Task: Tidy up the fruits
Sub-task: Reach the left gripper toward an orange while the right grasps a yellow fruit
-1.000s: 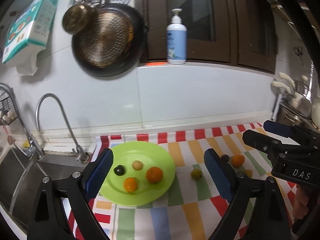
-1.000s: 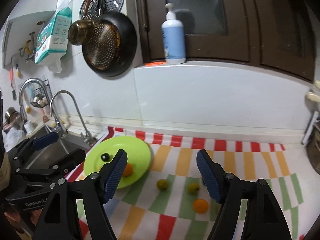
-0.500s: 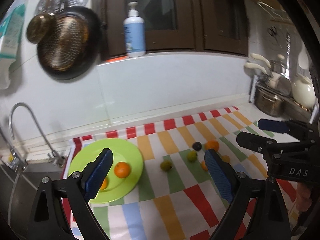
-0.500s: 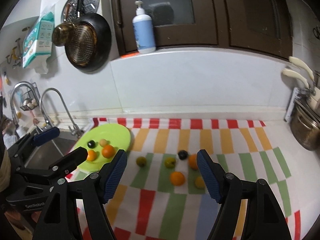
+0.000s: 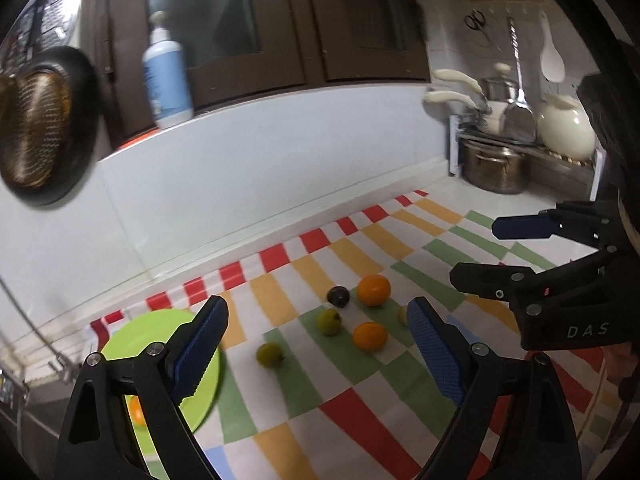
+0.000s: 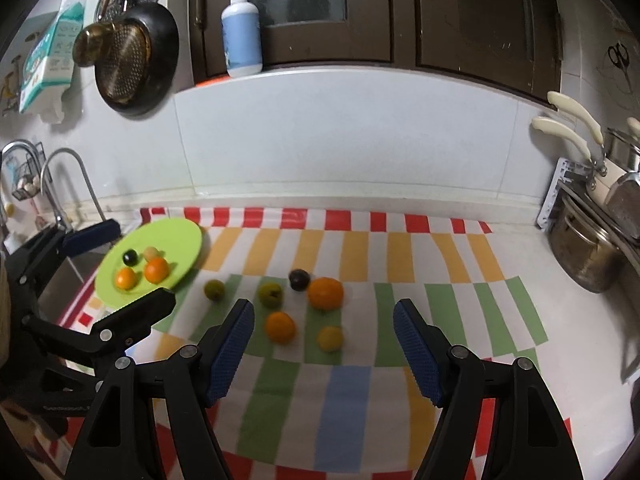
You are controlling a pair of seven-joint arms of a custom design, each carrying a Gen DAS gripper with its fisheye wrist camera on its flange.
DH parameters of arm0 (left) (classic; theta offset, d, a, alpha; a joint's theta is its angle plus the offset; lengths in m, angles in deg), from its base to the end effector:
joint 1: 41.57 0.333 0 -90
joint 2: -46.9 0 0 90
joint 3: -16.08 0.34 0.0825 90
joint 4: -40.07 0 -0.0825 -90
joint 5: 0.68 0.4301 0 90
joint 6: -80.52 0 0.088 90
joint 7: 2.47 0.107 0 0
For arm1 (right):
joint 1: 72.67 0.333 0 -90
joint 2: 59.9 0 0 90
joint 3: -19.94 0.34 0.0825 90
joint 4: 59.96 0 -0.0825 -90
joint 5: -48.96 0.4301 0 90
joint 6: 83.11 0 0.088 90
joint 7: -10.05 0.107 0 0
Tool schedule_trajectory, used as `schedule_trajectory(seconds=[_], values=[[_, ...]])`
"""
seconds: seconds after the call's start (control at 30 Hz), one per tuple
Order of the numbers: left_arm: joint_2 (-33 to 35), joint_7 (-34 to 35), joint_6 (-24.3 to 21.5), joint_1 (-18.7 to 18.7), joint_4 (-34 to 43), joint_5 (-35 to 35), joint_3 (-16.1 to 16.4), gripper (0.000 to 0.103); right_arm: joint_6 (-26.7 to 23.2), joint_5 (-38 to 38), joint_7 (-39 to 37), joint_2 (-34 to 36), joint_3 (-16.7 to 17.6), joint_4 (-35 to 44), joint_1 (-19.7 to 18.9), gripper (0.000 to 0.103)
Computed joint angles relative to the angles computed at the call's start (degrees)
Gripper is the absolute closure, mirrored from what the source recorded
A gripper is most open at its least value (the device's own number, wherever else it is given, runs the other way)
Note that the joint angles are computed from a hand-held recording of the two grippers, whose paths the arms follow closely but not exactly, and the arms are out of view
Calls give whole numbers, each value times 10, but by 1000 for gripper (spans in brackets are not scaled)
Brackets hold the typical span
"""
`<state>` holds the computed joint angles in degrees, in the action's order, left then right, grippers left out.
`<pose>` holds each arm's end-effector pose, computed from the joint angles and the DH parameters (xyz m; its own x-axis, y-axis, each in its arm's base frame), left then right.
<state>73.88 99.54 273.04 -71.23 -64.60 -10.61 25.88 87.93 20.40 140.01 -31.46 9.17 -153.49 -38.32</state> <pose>0.6949 -0.2511 0.4036 -0.3415 -0.9308 -0.1303 -0.4149 0.2737 -0.8677 0.6867 0.3645 0.4264 0.2450 -0.9692 -0.0229 -0.6097 -0.1357 -0.7809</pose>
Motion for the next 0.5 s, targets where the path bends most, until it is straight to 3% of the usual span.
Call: schedule_trajectory(seconds=[0.13,0.3,0.5], values=[[20,-1,-28,79,31,49,-84,22,-2,1,-6,7,-2,1,-3,31],[46,-6,-56,134,60,102,-143,28,-3,22,-43,26,19,16,-25,31],[79,13,-122,195,103,139,-214,38,-23,85,-134,51,76,38,-70,38]])
